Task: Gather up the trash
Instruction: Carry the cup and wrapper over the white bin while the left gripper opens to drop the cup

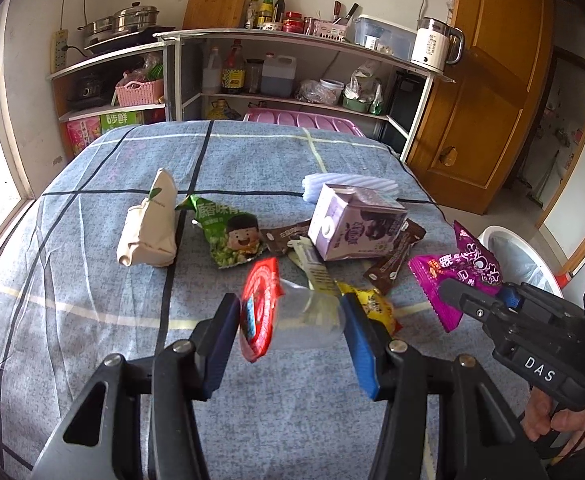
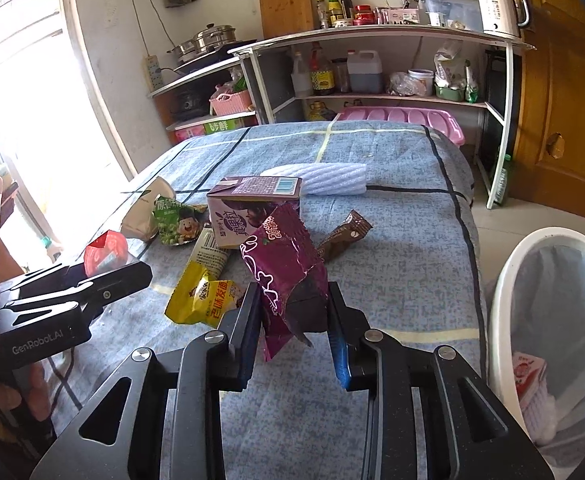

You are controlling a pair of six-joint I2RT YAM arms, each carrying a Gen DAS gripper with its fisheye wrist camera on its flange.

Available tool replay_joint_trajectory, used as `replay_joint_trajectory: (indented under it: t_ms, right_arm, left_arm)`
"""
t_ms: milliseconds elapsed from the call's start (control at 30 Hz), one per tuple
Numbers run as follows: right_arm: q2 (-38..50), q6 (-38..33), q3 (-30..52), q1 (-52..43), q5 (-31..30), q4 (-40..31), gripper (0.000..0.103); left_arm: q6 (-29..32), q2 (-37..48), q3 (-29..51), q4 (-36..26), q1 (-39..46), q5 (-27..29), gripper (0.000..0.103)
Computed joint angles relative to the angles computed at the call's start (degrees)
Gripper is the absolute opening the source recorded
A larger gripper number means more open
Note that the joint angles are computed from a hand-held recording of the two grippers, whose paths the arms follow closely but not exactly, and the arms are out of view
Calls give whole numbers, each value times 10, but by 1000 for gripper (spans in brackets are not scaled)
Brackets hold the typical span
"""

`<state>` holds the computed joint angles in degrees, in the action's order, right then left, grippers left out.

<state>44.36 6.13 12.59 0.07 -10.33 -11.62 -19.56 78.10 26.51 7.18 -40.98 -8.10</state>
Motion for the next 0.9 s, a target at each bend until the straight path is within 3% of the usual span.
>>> replay_joint_trajectory:
  t_ms: [300,500,733,900]
  right_arm:
    - [-117,-53,4,-112,-65,-112,32]
    - [-158,-139,19,-261,-155,-190,32]
    - [-120,-294,52,-482,-272,-260,32]
    - [-41,-414,79,-623,-326,-287,32]
  left_arm:
    - [-16,1,38,-24,-79,-36,54]
    - [-24,35,81,-29,-133,-53,54]
    - [-28,92,144,-32,-189,-65,54]
    - [-27,142,198,-37,-223,-65,54]
